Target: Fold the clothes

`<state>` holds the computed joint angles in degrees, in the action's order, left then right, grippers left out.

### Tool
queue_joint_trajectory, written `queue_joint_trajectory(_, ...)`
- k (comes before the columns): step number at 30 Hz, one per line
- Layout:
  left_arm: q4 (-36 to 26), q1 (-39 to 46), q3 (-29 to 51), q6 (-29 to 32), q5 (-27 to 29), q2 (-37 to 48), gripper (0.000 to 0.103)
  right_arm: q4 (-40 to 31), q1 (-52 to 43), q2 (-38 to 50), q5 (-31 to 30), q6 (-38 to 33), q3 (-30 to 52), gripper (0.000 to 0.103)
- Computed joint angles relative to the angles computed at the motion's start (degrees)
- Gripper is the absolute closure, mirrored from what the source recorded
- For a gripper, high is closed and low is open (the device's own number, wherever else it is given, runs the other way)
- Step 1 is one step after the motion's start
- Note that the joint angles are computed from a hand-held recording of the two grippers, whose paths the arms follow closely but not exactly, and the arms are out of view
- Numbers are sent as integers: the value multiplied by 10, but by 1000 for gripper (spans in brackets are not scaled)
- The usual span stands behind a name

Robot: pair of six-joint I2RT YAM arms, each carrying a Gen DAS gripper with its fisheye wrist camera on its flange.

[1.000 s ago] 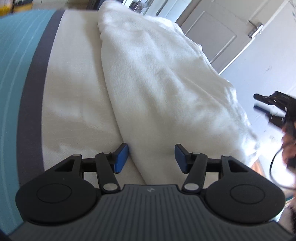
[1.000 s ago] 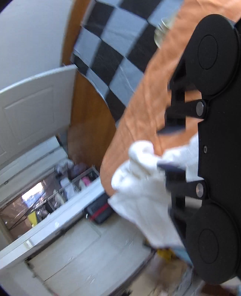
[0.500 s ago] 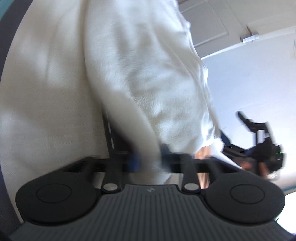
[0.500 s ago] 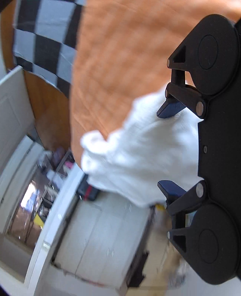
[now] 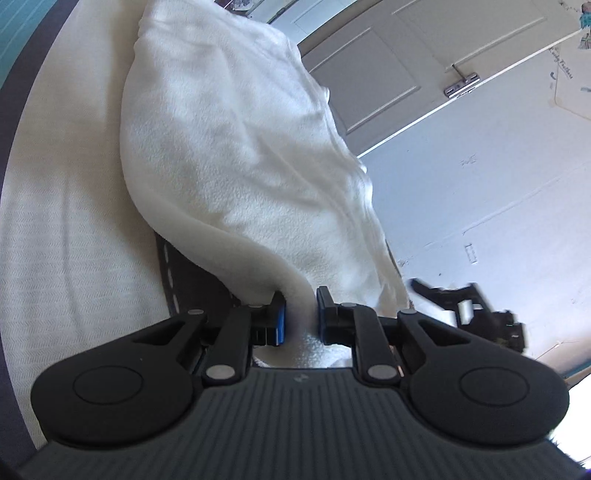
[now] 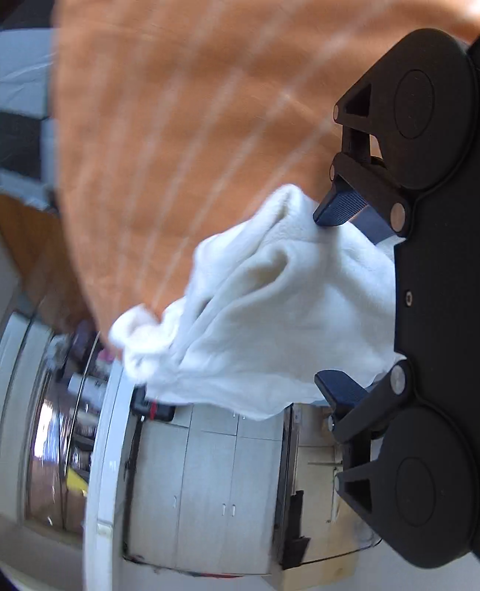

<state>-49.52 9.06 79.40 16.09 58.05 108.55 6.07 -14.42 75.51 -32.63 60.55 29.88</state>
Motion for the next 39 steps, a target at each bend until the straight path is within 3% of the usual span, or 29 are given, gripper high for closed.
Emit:
queue_joint_trajectory(2, -2, 7, 2, 7, 9, 0, 88, -14, 12, 38, -1, -25, 32, 12)
queue_joint_trajectory(5, -5, 11, -11, 11, 4, 1, 88, 57, 12, 58, 10, -11, 28, 14)
queue_joint_trajectory(7, -13, 12, -24, 13, -11, 5, 87, 75, 18, 57, 37, -18, 25, 47)
queue_joint_trajectory(9, -3, 8, -39, 7, -30, 7, 86, 93, 25, 38, 58, -31, 10, 63)
queue_joint_trajectory(11, 11, 6, -52, 4, -48, 1, 81, 109, 28, -2, 68, -41, -13, 73)
queue_joint_trajectory(12, 12, 4, -54, 3, -56, 0, 73, 113, 23, -24, 63, -39, -24, 82)
queue_joint_trajectory(13, 4, -1, -49, 3, -63, 4, 62, 143, 11, -42, 41, -18, -44, 89)
queue_joint_trajectory(15, -30, -10, -28, 8, -69, 24, 56, 244, -24, -58, -16, 54, -92, 90)
queue_joint_trajectory(16, -49, -14, -16, 9, -67, 37, 56, 253, -33, -65, -28, 59, -98, 90)
queue_joint_trajectory(18, -74, -22, 1, 5, -64, 56, 51, 178, -32, -91, -20, 9, -77, 90)
queue_joint_trajectory(21, -35, -34, -6, -39, -61, 55, 42, 133, -33, -107, -16, -26, -68, 86)
queue_joint_trajectory(23, -9, -40, -11, -71, -56, 55, 38, 125, -53, -124, -19, -35, -80, 75)
queue_joint_trajectory(24, 1, -42, -13, -79, -54, 55, 38, 118, -64, -135, -18, -42, -86, 59)
queue_joint_trajectory(25, 6, -46, -15, -68, -57, 52, 42, 106, -75, -144, -17, -53, -90, 45)
queue_joint_trajectory(26, 5, -52, -15, -45, -65, 47, 45, 87, -85, -151, -14, -70, -92, 42)
queue_joint_trajectory(27, 5, -57, -16, -21, -73, 42, 68, 70, -95, -158, -12, -88, -93, 39)
queue_joint_trajectory(28, 8, -61, -18, -5, -80, 36, 78, 53, -101, -162, -5, -104, -93, 37)
queue_joint_trajectory(30, 12, -60, -18, -8, -76, 31, 78, 31, -100, -156, 13, -129, -89, 33)
queue_joint_trajectory(35, 1, -52, 4, -31, -54, 54, 77, 78, -95, -56, -45, -155, -74, 24)
queue_joint_trajectory(36, 6, -51, 0, -42, -52, 55, 73, 86, -84, -29, -48, -161, -65, 20)
queue_joint_trajectory(38, 31, -53, -9, -78, -61, 53, 54, 83, -53, 11, -20, -191, -43, 19)
queue_joint_trajectory(39, 45, -54, -13, -91, -67, 54, 39, 104, -36, 22, -1, -204, -43, 18)
